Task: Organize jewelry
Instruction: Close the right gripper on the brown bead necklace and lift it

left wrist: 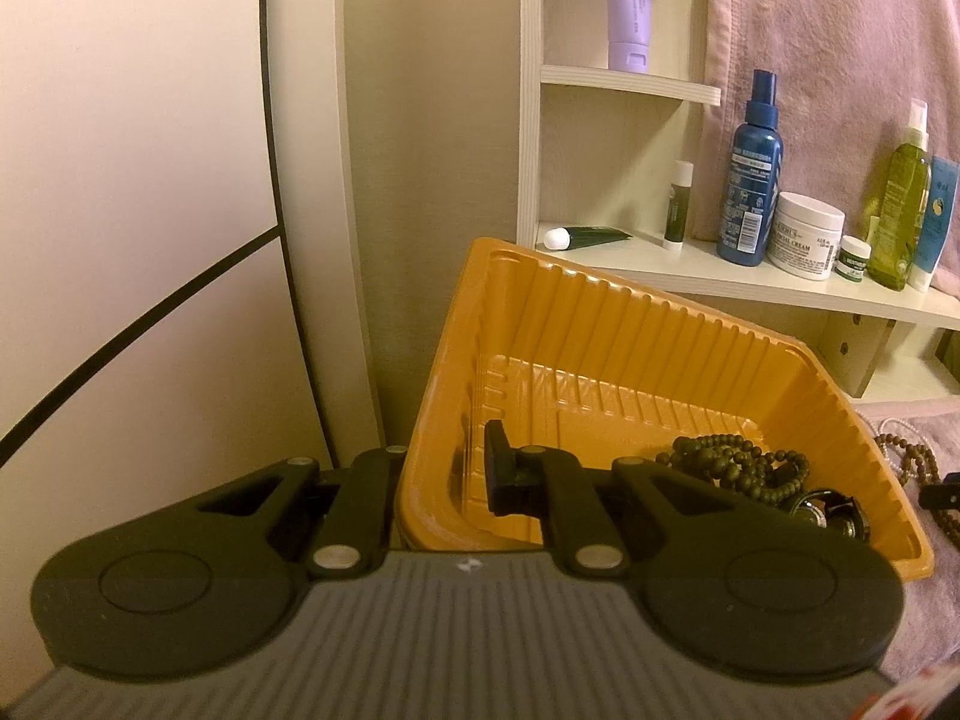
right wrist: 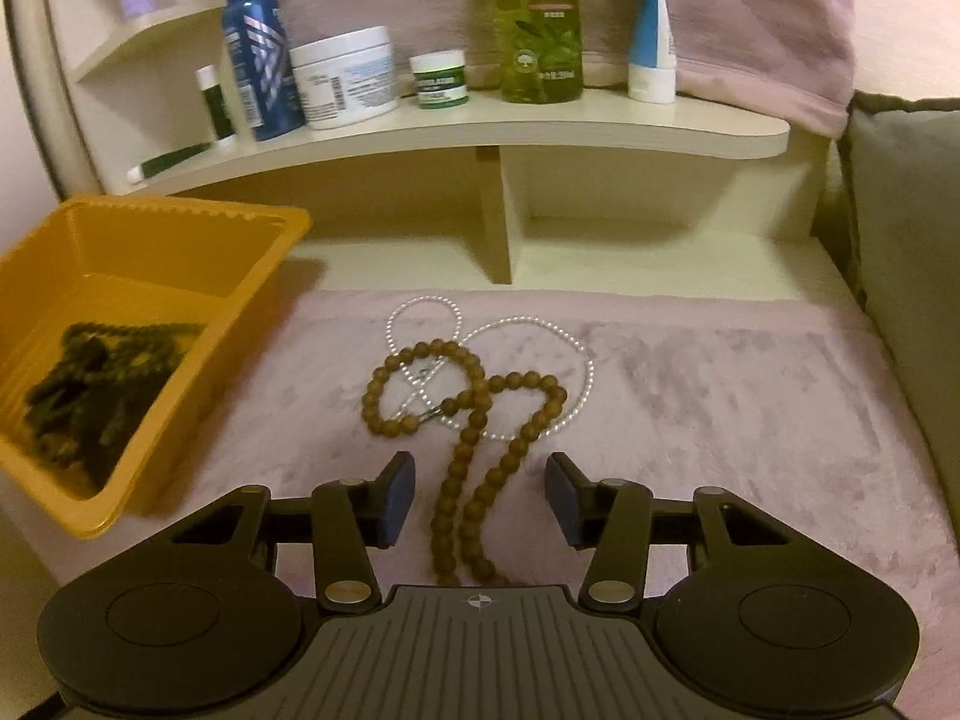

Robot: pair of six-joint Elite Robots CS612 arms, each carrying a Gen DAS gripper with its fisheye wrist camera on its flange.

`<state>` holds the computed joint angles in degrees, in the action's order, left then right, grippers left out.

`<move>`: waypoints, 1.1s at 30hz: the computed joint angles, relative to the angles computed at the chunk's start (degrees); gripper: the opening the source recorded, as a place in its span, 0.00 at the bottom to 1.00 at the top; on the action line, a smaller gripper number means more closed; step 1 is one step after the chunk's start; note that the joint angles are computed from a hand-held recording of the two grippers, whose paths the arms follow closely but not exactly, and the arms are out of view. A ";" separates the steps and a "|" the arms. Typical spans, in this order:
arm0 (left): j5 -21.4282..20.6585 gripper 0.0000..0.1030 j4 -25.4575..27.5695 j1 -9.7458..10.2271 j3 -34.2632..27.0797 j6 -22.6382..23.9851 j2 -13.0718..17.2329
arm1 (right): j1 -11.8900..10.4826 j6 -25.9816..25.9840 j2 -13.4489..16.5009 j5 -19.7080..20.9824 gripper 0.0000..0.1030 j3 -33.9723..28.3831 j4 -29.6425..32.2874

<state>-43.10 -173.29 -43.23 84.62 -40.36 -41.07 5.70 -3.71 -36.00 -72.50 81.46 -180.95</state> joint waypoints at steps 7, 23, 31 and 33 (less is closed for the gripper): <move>-0.04 0.10 0.05 0.06 -0.13 0.11 0.06 | 1.59 -2.85 0.24 -5.56 0.17 0.41 -2.30; -0.29 0.10 -0.42 0.12 -0.23 0.48 0.16 | -1.76 11.30 -1.87 5.73 0.06 2.57 -6.18; -0.24 0.10 -0.49 0.08 -0.13 0.62 0.10 | -3.00 13.10 -4.18 9.27 0.06 3.35 -10.78; -0.26 0.10 -0.58 0.06 -0.10 0.84 0.07 | -3.13 13.15 -4.71 9.97 0.06 3.40 -11.82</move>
<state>-43.36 -173.87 -43.17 84.52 -39.53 -41.00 2.57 9.45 -40.71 -62.53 84.86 -192.78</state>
